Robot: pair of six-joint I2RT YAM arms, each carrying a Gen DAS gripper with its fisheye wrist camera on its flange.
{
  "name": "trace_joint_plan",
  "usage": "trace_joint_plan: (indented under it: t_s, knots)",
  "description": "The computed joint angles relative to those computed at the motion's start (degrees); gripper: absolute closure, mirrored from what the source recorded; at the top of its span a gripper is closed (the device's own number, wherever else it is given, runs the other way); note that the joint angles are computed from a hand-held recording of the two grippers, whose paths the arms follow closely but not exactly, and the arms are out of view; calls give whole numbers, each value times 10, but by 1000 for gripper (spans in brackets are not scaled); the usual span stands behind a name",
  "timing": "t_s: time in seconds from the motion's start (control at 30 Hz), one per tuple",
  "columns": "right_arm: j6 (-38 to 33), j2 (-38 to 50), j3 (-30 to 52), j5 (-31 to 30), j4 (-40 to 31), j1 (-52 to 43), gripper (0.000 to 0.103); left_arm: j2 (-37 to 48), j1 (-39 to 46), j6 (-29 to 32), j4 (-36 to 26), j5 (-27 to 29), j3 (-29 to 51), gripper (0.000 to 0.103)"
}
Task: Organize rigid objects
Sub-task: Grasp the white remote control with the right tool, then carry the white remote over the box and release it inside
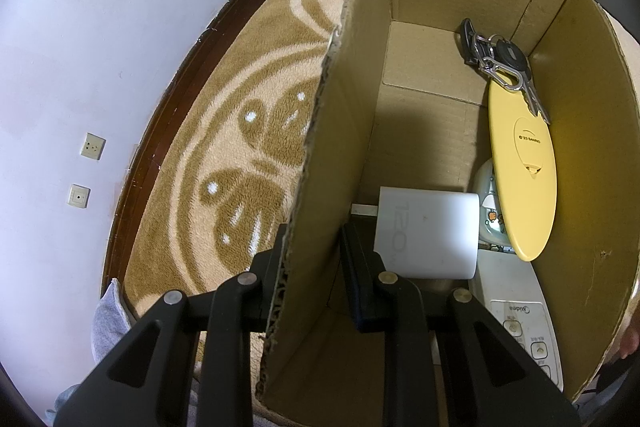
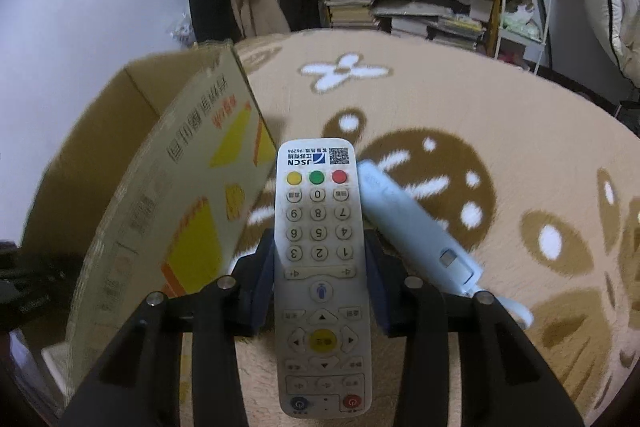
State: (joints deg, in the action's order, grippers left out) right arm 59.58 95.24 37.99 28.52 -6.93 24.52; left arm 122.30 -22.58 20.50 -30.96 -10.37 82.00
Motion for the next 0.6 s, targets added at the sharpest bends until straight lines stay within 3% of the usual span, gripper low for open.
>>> trace_joint_plan:
  t_s: [0.17, 0.6]
  knots:
    - [1, -53, 8, 27, -19, 15, 59, 0, 0, -1, -1, 1, 0, 81]
    - [-14, -77, 83, 61, -53, 39, 59, -7, -4, 6, 12, -5, -15, 81]
